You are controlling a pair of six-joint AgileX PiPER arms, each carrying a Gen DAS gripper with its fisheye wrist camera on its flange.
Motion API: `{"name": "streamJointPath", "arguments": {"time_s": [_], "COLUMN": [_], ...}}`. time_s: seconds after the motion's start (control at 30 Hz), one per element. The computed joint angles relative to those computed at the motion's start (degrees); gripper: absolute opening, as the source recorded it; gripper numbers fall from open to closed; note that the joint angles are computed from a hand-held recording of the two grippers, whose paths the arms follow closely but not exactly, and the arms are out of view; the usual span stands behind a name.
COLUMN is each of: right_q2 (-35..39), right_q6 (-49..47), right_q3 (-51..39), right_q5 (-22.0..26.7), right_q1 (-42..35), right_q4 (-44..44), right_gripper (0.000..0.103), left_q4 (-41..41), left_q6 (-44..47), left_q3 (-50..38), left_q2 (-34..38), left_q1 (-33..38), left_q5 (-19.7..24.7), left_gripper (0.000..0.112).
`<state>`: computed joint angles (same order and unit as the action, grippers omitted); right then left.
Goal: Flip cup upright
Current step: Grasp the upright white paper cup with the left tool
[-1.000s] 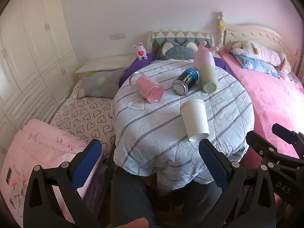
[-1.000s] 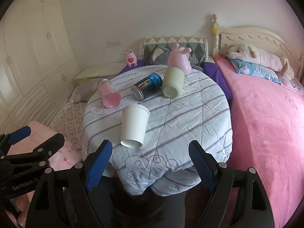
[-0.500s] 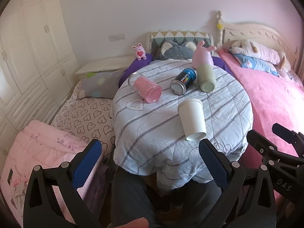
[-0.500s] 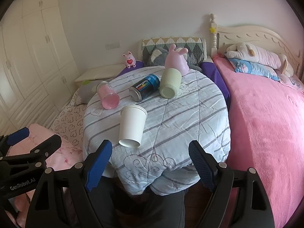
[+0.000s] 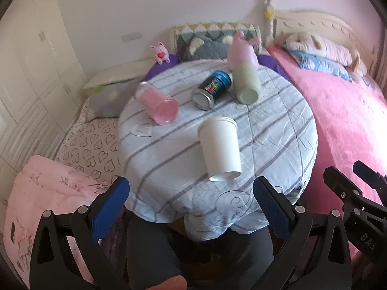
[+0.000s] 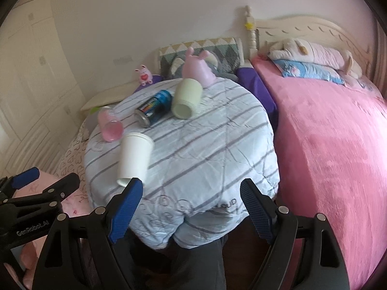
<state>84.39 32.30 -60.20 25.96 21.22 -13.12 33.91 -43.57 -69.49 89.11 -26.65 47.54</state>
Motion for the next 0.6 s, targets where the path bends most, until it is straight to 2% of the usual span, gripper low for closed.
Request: {"name": "streamJointPath", "arguments": {"time_s": [0.17,0.33,0.6], "right_q2": [4.5,10.2,19.7], "right_q6": [-9.4,-17.9,-24.9], "right_q3": [-2.4,-6.9,-15.2], "right_q5": [-1.2,-0.4,2.9], "right_q1": [-4.2,-7.5,-11.5], "right_q4": [8.8,16.5,22.8], "right_gripper": [0.084,0.084,0.084], "left_q4": [-2.6,-9.6,-21.8], "left_q6": [3.2,9.0,15.5], "left_q3": [-6.6,-14.9,-31.6], "left_q2": [7.4,15.1,29.8], "left_q1": [1.0,4.4,9.7], "left_q5": [0.7,2.0,8.7], "left_gripper": [0.103,0.103,0.103]}}
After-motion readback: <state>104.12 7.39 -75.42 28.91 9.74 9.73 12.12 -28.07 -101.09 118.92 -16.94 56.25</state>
